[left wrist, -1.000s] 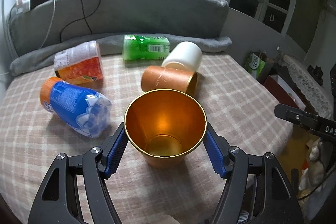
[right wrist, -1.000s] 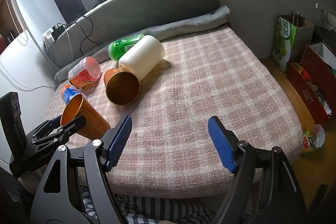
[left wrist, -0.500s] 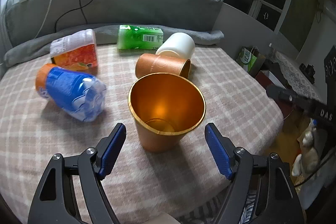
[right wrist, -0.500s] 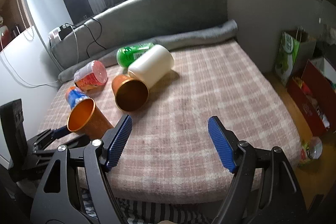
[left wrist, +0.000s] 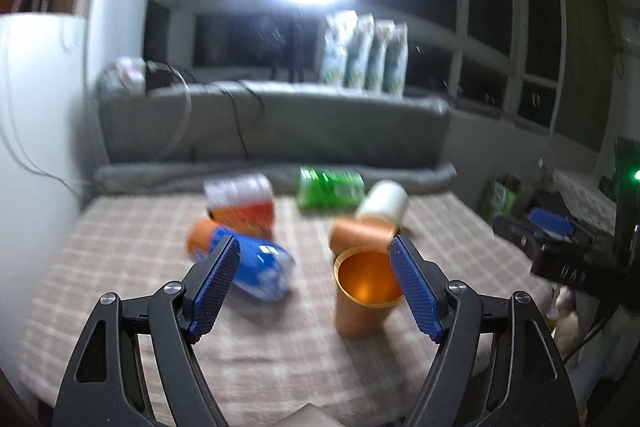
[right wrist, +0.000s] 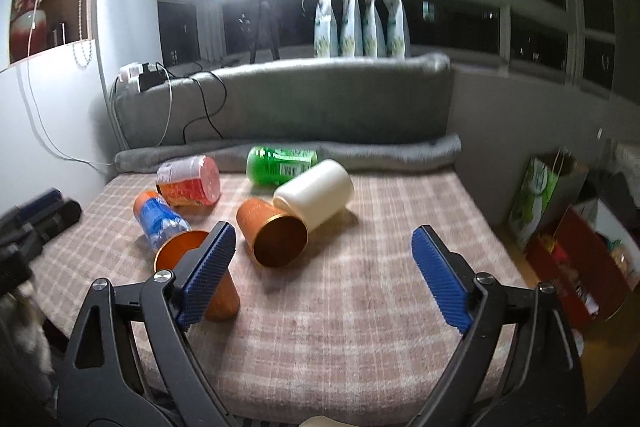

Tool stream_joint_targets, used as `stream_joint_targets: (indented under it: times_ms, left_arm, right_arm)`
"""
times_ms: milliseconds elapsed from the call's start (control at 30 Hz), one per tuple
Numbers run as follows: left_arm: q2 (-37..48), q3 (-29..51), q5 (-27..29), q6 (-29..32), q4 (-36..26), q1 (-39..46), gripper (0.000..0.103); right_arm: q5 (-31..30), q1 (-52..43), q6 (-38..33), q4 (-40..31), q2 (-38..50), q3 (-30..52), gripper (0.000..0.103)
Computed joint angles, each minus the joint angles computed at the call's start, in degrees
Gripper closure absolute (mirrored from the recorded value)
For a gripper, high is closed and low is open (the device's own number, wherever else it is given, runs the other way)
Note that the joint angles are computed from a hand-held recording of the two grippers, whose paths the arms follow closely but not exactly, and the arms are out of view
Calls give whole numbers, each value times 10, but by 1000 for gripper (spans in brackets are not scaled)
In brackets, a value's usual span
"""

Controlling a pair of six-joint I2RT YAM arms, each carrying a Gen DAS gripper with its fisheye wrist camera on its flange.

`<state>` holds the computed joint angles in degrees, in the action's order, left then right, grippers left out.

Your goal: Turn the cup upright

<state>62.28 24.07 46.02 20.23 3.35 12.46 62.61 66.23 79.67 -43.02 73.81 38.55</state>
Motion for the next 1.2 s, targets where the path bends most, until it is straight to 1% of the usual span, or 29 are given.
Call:
stream_joint_targets:
  times_ms: [67,100,167,233,267,333,433,533,667,967,1200]
  left_arm:
    - [-15,-3,13,-13,8,20,24]
    - [-16,-1,18,-18,10,27,21]
    - [-21,1,28,-23,9,42,21]
    - [-25,-1,35,-24,10,55,21]
    - [-26,-3,34,-25,11,56,21]
    - [-32,-5,35,-16,1,60,21]
    - [-43,-10,38,-9,-11,67,21]
    - [-56,-16,37,-4,-14,69,21]
    - [-64,-21,36,2,-16,73,17]
    - [-59,-18,19,8,-27,71,17]
    - [-59,-17,21,9,-30,71,16]
  right_arm:
    - [17,12,33,-36,19,18,11]
    - [25,18,56,-60,31,29,11]
    - [41,30,107,-108,55,49,11]
    - [51,39,158,-155,74,66,7]
    - [57,46,191,-182,86,75,0]
    - [66,57,251,-230,108,89,0]
    - [68,68,318,-292,139,111,0]
    - [67,74,351,-318,155,120,0]
    - [64,77,380,-337,166,125,0]
    - [64,77,378,-335,166,123,0]
    - [64,78,381,-336,167,124,0]
